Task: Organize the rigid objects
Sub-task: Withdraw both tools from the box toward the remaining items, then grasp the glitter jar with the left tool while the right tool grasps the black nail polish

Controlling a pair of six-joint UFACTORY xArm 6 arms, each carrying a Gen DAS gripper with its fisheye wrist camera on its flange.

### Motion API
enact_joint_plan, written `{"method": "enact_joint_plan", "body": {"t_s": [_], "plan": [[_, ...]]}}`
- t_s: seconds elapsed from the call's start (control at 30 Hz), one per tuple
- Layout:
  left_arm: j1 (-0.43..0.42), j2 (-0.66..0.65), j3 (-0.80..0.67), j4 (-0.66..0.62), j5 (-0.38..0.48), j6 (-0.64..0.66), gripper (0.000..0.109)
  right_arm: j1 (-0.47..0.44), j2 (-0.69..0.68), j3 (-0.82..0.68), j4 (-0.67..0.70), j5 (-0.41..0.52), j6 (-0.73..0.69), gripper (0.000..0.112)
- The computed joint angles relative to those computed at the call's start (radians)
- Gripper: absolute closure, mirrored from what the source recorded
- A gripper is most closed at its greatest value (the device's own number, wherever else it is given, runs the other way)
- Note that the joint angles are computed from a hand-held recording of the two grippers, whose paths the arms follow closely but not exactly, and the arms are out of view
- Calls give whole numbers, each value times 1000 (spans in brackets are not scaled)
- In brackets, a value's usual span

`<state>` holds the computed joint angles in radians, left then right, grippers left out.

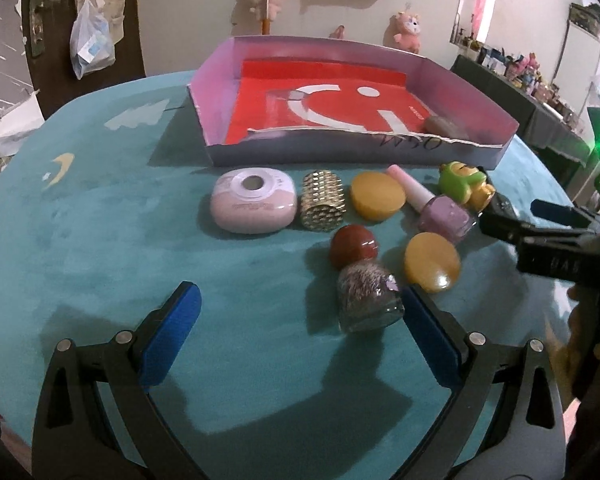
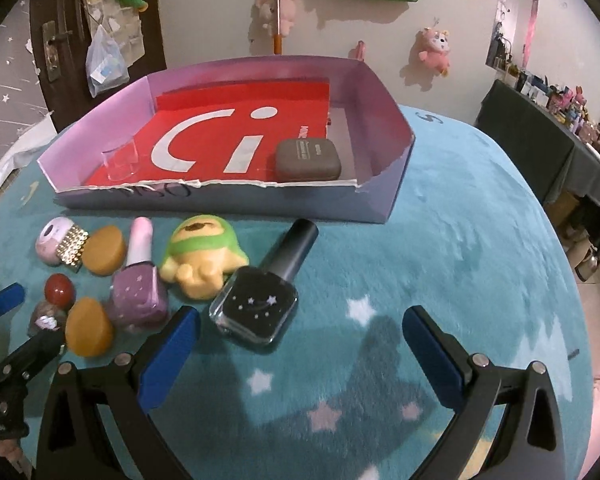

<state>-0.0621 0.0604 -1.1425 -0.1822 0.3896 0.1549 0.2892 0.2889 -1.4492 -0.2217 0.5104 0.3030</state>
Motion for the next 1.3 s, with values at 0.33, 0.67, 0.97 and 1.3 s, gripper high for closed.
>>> {"method": "enact_joint_plan", "body": {"t_s": [0.33,0.67,0.97,1.3], "plan": [[16,-11,12,116,-34,-58,7,-34,-26,34,54,3,-14,9],[-10,36,-46,165,-11,-68,10,-52,-41,59,118,-35,-93,10],[-23,67,-87,27,34,66,51,-34,23,-28,103,-2,-165,34],[-45,47,-70,-95,19,194,80,-16,11,-1,273,-60,-354,75]]}}
